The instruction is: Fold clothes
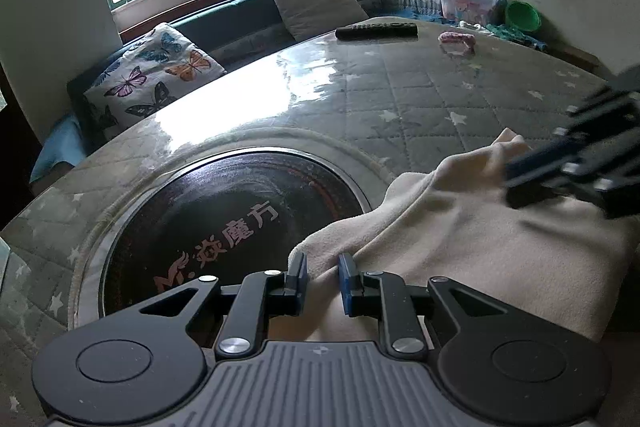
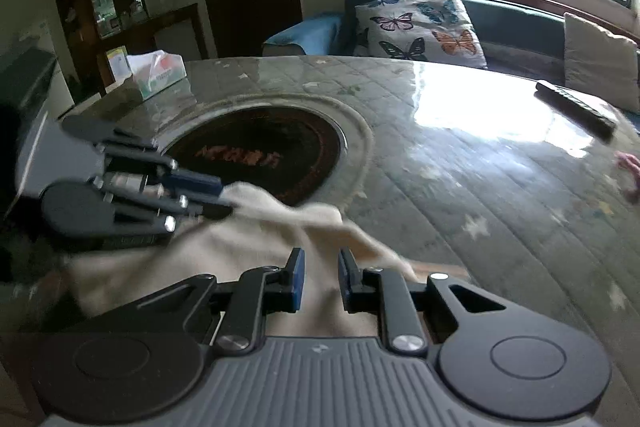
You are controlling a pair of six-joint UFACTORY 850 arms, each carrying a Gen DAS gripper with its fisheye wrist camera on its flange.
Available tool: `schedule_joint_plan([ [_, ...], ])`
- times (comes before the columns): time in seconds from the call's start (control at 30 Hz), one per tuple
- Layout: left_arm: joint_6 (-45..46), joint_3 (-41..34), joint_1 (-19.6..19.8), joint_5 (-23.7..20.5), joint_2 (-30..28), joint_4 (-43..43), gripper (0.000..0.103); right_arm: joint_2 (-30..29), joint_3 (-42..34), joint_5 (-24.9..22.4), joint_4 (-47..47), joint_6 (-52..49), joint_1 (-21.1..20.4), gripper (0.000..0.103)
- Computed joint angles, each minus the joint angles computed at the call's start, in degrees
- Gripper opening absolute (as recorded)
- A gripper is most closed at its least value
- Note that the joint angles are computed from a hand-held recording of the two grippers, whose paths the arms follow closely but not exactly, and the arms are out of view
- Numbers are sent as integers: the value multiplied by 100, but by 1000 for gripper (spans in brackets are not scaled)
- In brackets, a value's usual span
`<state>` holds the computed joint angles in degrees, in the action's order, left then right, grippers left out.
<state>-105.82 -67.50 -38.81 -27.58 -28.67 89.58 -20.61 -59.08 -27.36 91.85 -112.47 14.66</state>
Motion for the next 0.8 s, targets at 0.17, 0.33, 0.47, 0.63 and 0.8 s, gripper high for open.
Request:
schedule_joint_plan([
  [0.17,174,-62,-26,-85,-39,-170,21,269,357,7,68,22,-284,17],
  [0.33,370,-142,-69,-205,-103,-340,21,247,346,-39,400,45,-493,17],
  [0.47,494,-182,-83,-266,-133,-445,21,81,168,-182,769,-250,-464,17],
  [0.63,544,-179,-100,-350,-147,-443,26,-246,-106,172,1054,-489,-280,16],
  [0.8,459,-118,-123,-382,-91,-361,27,-173,-11,273,1293,-882,-315,15],
])
